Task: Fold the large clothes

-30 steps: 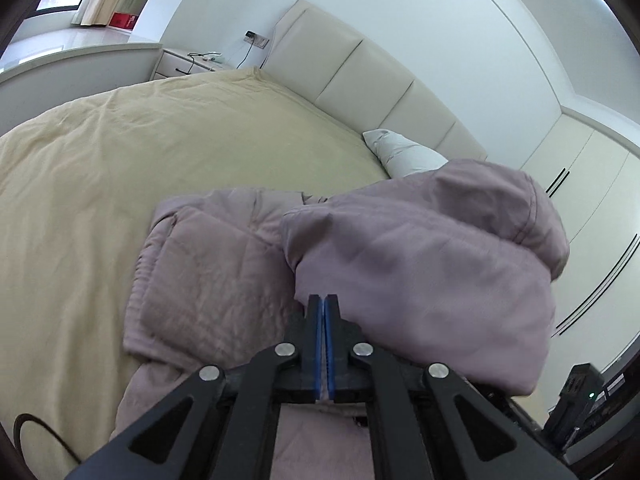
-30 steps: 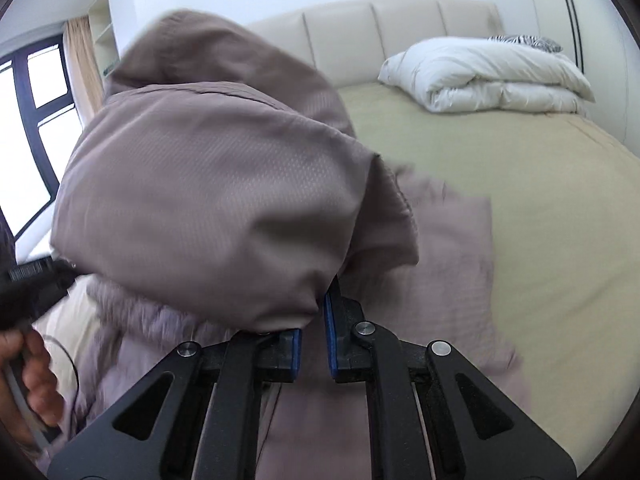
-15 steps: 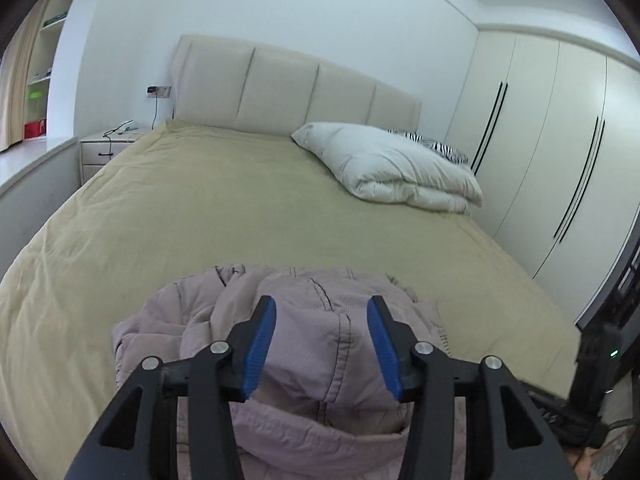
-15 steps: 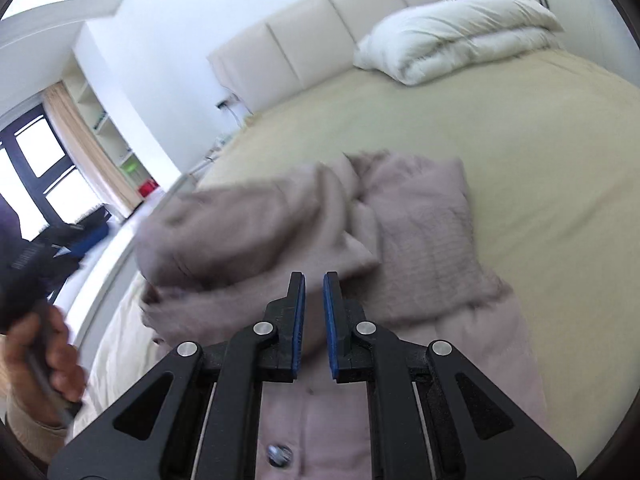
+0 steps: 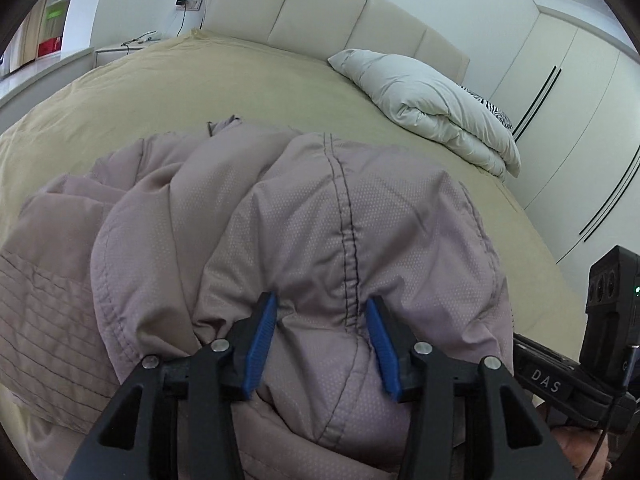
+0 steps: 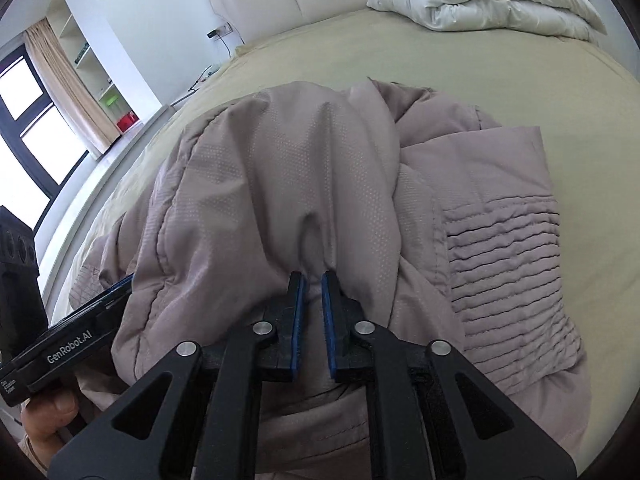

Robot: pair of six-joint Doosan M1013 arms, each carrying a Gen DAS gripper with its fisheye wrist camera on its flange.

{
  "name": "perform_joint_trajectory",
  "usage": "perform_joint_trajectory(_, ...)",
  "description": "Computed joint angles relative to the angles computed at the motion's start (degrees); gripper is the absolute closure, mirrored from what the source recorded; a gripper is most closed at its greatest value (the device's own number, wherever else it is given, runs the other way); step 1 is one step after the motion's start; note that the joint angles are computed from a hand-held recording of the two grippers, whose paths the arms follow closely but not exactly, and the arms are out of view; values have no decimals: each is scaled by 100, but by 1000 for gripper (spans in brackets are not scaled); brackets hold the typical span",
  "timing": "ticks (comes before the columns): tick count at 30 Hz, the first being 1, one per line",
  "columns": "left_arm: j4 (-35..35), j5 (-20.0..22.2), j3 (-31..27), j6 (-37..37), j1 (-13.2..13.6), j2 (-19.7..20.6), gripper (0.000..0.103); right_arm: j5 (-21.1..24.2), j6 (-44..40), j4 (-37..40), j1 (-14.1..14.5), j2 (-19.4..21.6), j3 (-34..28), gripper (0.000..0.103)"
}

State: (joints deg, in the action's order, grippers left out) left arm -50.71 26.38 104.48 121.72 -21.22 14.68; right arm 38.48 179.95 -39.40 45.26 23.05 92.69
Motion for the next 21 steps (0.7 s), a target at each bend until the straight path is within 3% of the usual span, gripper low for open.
perform_joint_trajectory(6,436,-280,4,-146,-179,83,53,639,-596,-16,-162,167,-196,103)
perform_joint_trajectory(12,1021,90,-139,-344,-142,123,55,649,-546,-475,-94,279,-125,103)
perform_joint_trajectory(14,558,234,-83,-17,-29,-23,55,428,-831,-144,-119,146,-76,99)
perform_joint_trajectory(16,274,-68,74,351,6,-241,55,119,-353,-390,-103,-91,71,98)
perform_joint_trajectory(19,-91,-479,188,690,59,-423,55,122,628,-1644,68,-325,147,98)
perform_joint_trajectory(21,133,-505,82,468,64,-369,55,57,605,-1673,74,-326,38,98)
